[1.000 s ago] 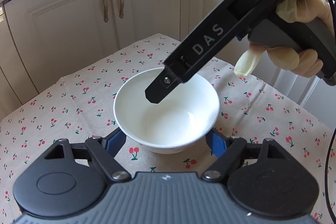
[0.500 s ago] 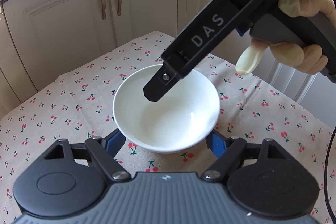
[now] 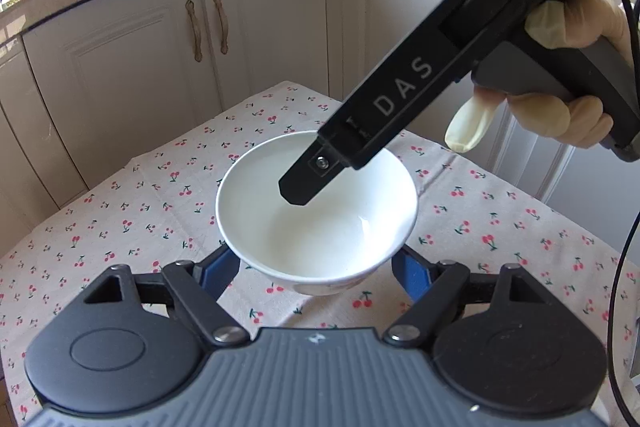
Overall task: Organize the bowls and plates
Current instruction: 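Grasp the rim of the white bowl with the right gripper, then lift and carry the bowl with the right gripper onto the bowl stack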
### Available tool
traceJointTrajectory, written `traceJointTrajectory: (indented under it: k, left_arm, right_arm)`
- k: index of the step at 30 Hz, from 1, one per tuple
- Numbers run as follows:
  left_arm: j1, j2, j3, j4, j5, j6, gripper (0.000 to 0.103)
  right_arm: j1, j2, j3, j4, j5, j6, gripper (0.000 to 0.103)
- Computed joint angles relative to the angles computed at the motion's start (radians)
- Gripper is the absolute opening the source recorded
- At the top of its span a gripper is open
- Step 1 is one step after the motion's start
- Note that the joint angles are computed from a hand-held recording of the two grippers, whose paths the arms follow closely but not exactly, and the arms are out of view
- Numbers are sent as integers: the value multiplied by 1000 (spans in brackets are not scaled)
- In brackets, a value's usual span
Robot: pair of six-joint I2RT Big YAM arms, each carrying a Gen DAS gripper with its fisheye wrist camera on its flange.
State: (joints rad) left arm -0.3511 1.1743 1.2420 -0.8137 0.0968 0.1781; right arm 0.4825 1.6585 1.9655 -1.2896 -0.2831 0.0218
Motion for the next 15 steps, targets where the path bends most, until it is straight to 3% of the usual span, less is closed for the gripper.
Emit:
traceJointTrajectory:
  k: [15]
  left_arm:
    - [-83,-162,-34,-135,-68,-79,83]
  right_arm:
    - [84,-184,-145,13,33,8,66]
